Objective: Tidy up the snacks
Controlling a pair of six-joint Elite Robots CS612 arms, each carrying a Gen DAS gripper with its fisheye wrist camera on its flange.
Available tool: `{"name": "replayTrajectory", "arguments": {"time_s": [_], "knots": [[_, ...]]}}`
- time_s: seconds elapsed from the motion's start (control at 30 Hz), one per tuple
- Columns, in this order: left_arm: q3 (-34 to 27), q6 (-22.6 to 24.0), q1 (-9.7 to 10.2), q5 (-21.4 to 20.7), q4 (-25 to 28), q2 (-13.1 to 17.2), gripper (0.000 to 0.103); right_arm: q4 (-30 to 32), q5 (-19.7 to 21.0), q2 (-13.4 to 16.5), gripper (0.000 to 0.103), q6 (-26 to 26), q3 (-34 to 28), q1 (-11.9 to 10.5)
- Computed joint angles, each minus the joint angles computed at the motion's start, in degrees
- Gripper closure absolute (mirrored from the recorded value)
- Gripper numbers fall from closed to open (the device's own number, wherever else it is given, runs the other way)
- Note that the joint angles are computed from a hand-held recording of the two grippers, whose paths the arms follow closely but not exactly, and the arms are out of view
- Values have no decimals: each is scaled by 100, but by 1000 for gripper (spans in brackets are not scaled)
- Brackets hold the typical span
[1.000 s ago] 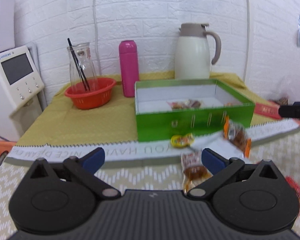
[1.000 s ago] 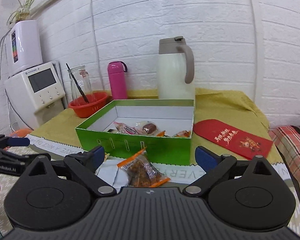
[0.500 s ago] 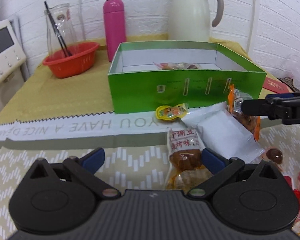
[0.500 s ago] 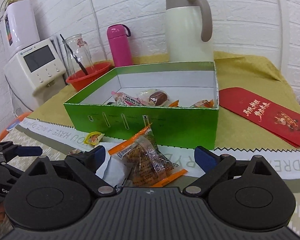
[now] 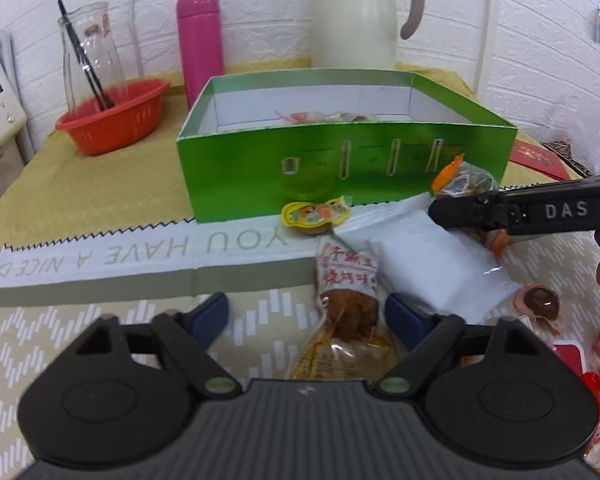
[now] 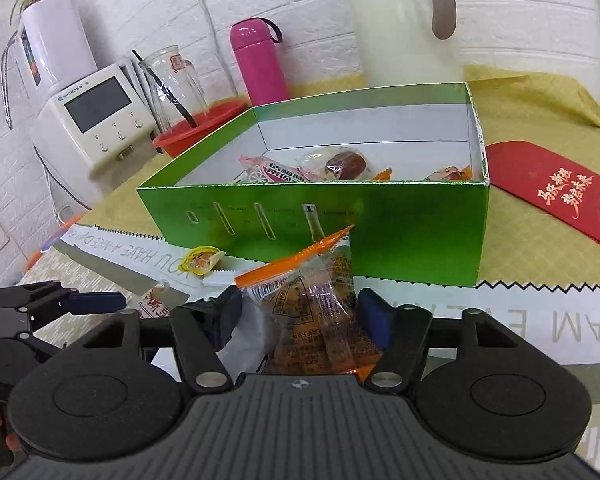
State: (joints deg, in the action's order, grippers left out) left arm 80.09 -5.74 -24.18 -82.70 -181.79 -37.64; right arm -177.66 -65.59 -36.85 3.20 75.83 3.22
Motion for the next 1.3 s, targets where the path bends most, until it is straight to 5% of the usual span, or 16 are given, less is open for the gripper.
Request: {"name": "replayTrajectory", "arguments": {"time_s": [0.07, 0.17, 0.37, 0.6, 0.77, 1.3], "knots": [[20, 34, 13, -200, -86, -14, 60, 56, -167, -57, 32, -104, 56, 30], [38, 45, 17, -260, -179, -10, 70, 26, -402, -139, 36, -77, 173, 55], [191, -310, 160, -704, -488, -58, 71, -650, -375, -305, 37, 274, 486, -13], [617, -354, 184, -664, -1016, -387, 72, -1225, -230, -484, 37, 882, 733, -53], [1008, -231, 77, -284, -1272, -653, 72, -1239, -245, -689, 37, 986, 1040, -9], [1218, -411, 78, -406, -1216, -808, 72, -718, -367, -939, 37, 1087, 1372, 169]]}}
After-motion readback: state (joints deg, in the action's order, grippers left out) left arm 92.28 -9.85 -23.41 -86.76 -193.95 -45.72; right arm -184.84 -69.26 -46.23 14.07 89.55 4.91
